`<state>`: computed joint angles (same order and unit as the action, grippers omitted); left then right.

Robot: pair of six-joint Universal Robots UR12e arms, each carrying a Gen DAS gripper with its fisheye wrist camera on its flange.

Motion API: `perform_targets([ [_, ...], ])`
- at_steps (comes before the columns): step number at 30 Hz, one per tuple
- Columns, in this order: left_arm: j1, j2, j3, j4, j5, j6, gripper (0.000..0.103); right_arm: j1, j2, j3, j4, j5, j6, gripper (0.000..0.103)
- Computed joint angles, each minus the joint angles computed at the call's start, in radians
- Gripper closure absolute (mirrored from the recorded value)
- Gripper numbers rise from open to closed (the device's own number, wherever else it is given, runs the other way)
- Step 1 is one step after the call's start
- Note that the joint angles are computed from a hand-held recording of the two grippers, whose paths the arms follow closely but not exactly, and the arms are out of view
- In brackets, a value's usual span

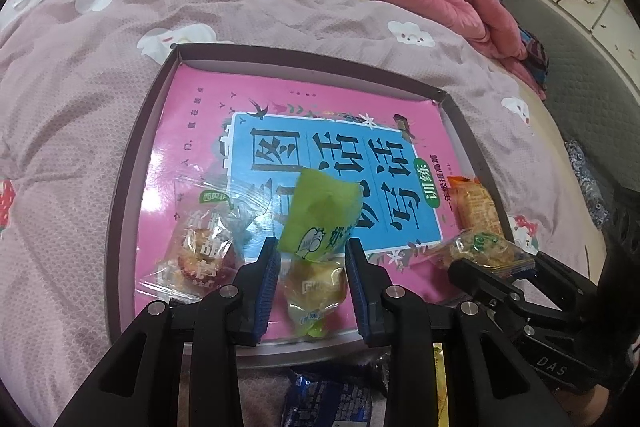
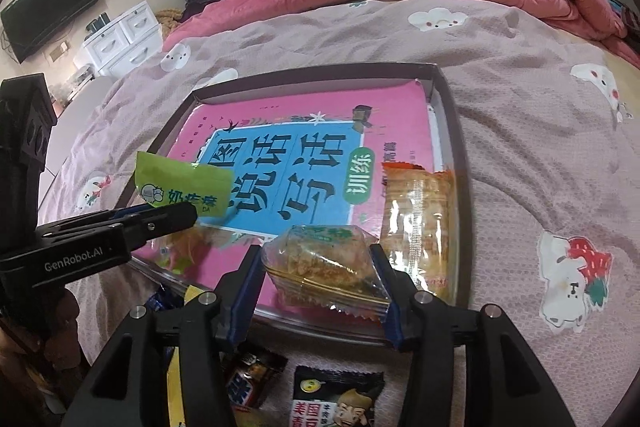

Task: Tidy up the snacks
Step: 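Lower the green bag into the tray with left tool while right tool drops zip bag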

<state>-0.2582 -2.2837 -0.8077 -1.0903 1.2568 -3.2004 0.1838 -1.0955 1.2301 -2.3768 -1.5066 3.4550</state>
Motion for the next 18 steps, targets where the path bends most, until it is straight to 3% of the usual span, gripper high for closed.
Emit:
perform_targets([
  [7, 0.001, 0.006, -0.006, -0.001, -0.007, -0.003, 0.067, 0.0, -0.017, 0.018, -0.013, -0.009, -0.016, 0.051],
  [18, 0.002, 0.016, -0.017, 0.0, -0.008, 0.0, 0.065, -0.014, -0.035, 0.04, -0.004, 0.046, -0.005, 0.046],
])
